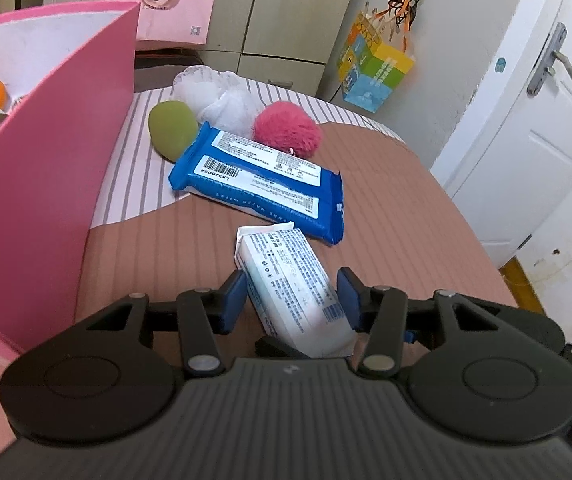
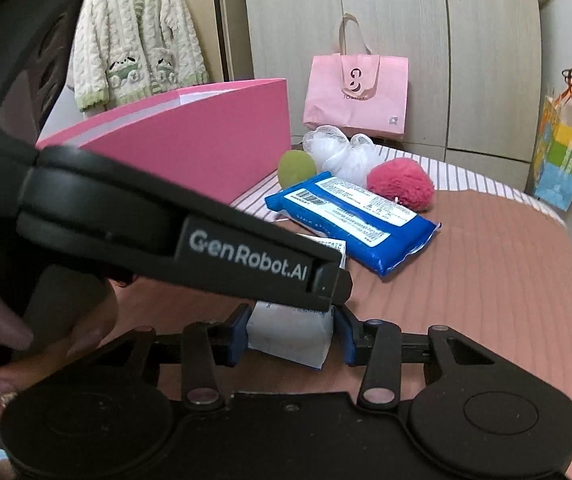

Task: Organize soft objects
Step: 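Lift the tissue pack and lower it into the shoebox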

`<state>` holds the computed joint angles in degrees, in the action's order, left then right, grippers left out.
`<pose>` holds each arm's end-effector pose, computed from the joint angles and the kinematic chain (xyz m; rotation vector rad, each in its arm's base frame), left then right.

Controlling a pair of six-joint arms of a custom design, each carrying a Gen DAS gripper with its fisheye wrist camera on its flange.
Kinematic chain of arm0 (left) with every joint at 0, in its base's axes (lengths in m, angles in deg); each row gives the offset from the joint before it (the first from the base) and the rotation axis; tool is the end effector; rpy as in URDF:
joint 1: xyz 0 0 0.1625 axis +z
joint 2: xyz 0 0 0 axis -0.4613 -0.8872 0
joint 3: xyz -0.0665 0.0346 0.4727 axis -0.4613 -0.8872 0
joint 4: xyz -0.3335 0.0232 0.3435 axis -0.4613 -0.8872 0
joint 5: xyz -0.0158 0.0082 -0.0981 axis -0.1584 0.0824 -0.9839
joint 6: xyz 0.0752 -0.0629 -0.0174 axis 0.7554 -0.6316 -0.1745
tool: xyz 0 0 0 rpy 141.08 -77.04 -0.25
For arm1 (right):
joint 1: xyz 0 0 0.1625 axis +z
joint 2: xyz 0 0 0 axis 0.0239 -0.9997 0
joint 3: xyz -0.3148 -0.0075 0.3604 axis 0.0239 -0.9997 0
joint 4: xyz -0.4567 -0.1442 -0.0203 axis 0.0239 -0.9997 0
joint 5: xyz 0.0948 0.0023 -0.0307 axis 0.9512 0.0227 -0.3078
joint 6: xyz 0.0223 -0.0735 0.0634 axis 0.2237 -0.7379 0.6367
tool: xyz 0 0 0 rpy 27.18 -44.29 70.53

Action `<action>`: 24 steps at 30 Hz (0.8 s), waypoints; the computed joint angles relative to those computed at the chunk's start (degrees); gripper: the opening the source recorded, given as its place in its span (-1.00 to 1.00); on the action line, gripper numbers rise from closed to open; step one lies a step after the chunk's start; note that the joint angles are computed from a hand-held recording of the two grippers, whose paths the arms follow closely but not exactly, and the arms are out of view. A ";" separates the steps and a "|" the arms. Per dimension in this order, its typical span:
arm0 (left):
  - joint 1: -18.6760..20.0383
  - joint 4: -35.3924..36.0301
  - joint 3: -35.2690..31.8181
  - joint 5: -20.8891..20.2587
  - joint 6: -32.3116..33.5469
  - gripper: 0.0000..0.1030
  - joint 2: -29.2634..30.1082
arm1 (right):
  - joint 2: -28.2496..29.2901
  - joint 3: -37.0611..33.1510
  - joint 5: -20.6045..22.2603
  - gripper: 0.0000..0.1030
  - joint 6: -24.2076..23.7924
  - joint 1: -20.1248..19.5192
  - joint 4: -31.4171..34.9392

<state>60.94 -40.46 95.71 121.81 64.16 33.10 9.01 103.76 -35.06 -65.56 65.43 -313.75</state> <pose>-0.1483 -0.3436 -0.0250 0.4332 2.5091 -0.9427 0.0211 -0.3455 0.0399 1.1006 -2.4427 0.8818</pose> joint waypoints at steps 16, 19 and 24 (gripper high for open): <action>-10.69 5.48 5.12 -0.09 -11.76 -0.09 -1.58 | -7.18 5.12 -1.04 -0.08 1.64 0.05 6.77; -13.01 7.11 6.09 0.10 -14.74 -0.09 -2.30 | -8.51 6.13 -1.61 -0.08 1.46 0.75 7.45; -18.91 10.99 8.17 -0.78 -22.61 -0.09 -3.14 | -11.22 8.27 -2.35 -0.07 0.45 2.39 8.77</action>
<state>42.02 -29.47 103.87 121.03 41.54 29.96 -2.21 112.02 -37.41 -65.11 67.83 -304.98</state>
